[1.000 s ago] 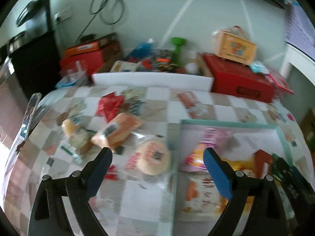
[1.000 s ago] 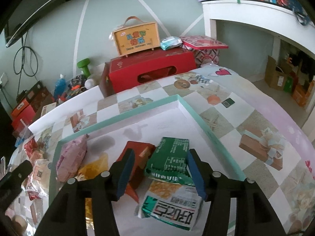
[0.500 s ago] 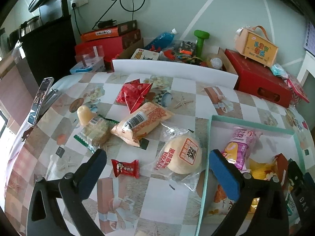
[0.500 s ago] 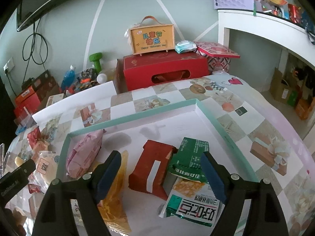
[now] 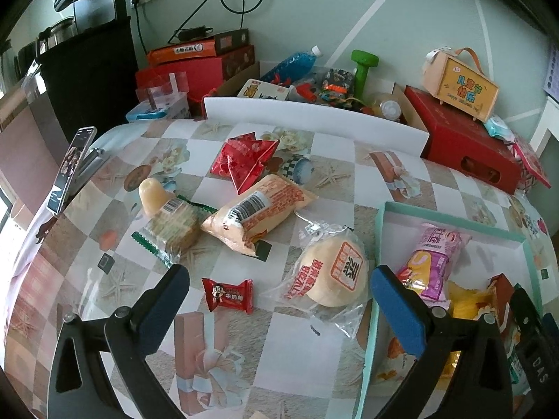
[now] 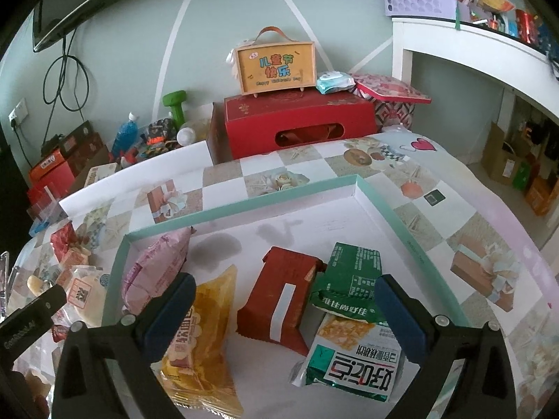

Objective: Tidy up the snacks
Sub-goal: 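Withdraw both open tools from the tray back to the snack pile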

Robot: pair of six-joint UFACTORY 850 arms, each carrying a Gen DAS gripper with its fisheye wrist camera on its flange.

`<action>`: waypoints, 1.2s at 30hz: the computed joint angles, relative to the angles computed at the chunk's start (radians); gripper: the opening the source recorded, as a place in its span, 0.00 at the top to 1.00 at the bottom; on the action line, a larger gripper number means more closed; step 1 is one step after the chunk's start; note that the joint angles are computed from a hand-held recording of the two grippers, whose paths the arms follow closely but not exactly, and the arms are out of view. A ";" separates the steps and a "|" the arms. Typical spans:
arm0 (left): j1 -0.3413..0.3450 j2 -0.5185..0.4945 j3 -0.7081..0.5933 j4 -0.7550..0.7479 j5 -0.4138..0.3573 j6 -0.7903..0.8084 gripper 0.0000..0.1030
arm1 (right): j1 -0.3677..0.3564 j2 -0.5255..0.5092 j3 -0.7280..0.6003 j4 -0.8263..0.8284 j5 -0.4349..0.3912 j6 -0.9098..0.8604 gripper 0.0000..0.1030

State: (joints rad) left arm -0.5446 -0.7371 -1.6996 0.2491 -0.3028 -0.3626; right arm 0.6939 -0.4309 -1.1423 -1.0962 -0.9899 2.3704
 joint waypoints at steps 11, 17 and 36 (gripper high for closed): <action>0.025 0.000 0.004 -0.047 -0.020 0.059 0.00 | 0.014 -0.010 -0.024 -0.059 -0.015 0.044 0.00; 0.067 0.004 0.001 -0.079 -0.021 0.041 0.00 | 0.020 -0.053 -0.086 -0.068 -0.007 -0.017 0.00; 0.179 -0.007 -0.025 -0.204 -0.077 0.103 0.00 | 0.048 -0.233 -0.345 -0.091 0.070 -0.218 0.00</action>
State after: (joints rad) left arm -0.3654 -0.7437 -1.7249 0.0452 -0.3796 -0.2600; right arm 0.7418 -0.6640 -1.4878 -1.1872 -0.9202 2.1523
